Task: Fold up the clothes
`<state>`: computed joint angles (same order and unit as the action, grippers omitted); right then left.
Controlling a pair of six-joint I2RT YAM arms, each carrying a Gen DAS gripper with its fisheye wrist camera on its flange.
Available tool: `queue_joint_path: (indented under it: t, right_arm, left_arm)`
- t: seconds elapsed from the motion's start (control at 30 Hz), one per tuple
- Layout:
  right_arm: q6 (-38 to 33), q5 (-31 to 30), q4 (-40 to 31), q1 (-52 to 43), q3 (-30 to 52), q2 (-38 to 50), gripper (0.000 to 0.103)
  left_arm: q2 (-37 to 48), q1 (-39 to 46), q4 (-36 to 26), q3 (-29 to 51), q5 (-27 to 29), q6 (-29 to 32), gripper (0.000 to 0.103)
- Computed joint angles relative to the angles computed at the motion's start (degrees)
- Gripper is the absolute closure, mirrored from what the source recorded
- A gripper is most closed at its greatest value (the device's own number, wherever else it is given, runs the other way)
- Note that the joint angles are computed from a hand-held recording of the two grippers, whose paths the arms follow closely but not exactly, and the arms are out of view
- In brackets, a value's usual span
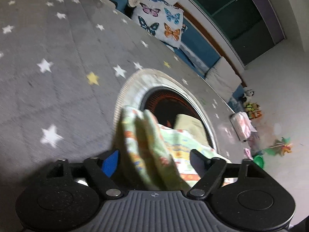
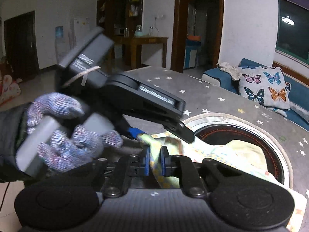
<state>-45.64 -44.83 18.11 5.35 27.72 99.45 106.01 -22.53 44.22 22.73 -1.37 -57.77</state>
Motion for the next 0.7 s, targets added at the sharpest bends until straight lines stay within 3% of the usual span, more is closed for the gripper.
queue_joint_path:
  t: [0.07, 0.17, 0.3, 0.4, 0.7]
  right_arm:
    - [-2.06, -1.12, -1.73, -1.11, -0.29, -0.6, 0.092]
    - [-4.88, -2.21, -4.49, -2.68, 0.0, -0.41, 0.091]
    - [-6.39, -4.7, -9.54, -7.04, 1.97, -0.13, 0.088]
    - [-4.93, -4.73, -9.34, -10.88, 3.94, 1.11, 0.088]
    - [6.19, 5.71, -0.94, -17.9, 15.41, 16.11, 0.087]
  left_arm:
    - [1.45, -0.64, 0.18, 0.9, 0.8, -1.17, 0.068]
    - [2.71, -1.35, 0.41, 1.26, 0.58, -1.84, 0.084]
    - [2.62, -2.38, -0.79, 1.28, -1.31, -1.59, 0.089]
    - [2.83, -2.73, -1.11, 1.47, -2.12, -1.24, 0.089]
    - [3.32, -3.51, -1.57, 2.15, -3.79, -0.05, 0.089]
